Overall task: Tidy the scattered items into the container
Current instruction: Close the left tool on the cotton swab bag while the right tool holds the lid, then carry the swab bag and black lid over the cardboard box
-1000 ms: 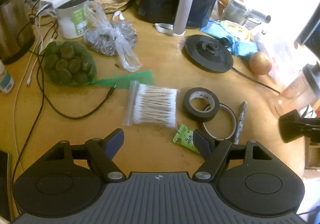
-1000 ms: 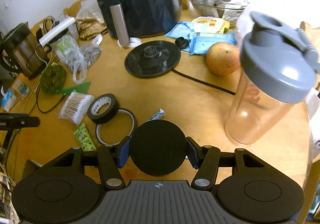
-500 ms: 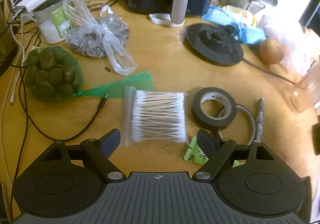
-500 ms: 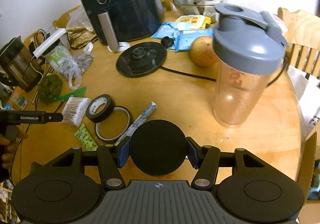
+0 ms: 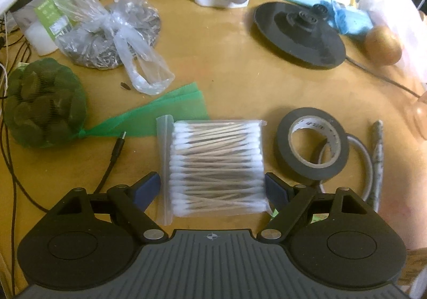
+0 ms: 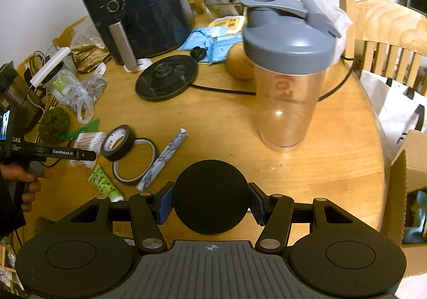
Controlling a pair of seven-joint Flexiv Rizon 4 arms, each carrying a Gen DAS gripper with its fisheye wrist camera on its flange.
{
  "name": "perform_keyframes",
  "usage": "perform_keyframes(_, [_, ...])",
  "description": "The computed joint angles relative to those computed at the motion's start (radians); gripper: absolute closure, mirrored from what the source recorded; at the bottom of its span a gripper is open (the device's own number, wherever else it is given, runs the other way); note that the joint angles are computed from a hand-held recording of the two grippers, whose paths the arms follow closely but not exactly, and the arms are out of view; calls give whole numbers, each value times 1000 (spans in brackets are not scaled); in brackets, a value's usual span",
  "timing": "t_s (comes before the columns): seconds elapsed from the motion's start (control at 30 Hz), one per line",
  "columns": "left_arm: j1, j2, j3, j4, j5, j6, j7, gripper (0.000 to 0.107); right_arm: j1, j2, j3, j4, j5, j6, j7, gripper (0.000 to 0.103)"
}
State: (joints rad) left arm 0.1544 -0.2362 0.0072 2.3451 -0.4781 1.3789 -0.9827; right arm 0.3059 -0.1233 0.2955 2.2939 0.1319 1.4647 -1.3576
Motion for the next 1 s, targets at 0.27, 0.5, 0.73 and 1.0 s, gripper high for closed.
perform_keyframes(0.27, [21, 3, -36, 18, -57, 29, 61, 23, -1, 14, -9, 19, -7, 6, 13, 43])
perform_keyframes(0.5, [34, 17, -59, 37, -126, 41, 110, 35, -3, 25, -9, 26, 4, 9, 8, 43])
perform_keyframes(0.73, [17, 61, -89, 73, -293, 71, 215, 35, -2, 31, 0, 18, 32, 14, -26, 43])
perform_keyframes(1.0, [-67, 129, -54, 105, -435, 72, 305, 36, 5, 36, 15, 4, 87, 7, -78, 43])
